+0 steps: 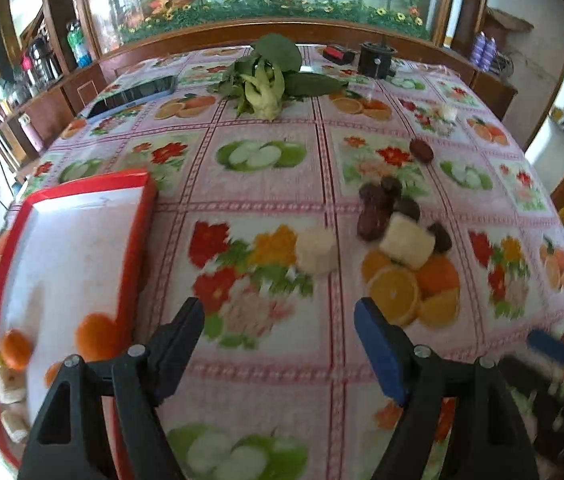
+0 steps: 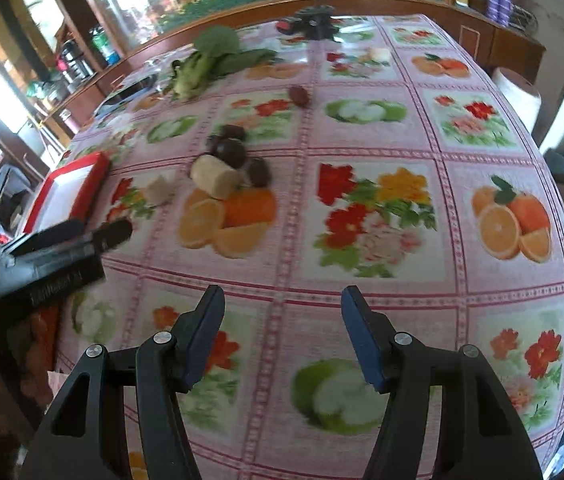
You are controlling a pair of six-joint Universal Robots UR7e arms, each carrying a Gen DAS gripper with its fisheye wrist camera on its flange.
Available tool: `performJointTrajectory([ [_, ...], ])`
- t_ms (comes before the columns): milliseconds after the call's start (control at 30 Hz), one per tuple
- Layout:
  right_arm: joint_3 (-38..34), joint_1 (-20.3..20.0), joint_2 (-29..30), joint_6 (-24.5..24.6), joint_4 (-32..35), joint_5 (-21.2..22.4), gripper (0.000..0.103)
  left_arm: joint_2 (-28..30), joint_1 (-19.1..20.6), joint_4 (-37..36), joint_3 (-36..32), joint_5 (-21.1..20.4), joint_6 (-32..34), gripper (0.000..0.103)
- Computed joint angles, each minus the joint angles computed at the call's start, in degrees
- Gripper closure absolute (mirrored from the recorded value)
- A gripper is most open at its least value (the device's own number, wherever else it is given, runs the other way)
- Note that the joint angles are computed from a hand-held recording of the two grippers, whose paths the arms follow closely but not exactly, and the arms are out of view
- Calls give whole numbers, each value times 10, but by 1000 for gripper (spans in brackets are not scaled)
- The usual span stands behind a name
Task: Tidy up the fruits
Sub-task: 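Move both open tools back from the tray to the fruit pile, then grasp a round beige piece with the left tool while the right tool grasps a white cube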
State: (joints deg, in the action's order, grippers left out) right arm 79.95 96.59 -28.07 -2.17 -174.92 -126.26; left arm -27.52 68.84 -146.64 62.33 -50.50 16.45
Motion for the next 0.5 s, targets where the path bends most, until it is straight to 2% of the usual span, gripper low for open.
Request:
performJointTrajectory([
  [267,5,-11,-5,-3,0,16,42,61,15,75,-109,-25,-38,23],
  [400,-15,-11,4,-22,2,18,42,75,19,66,-127,-28,-34,25],
  [500,-43,-9,19,-46,2,32,42,78,19,32,-121,-30,-7,52],
])
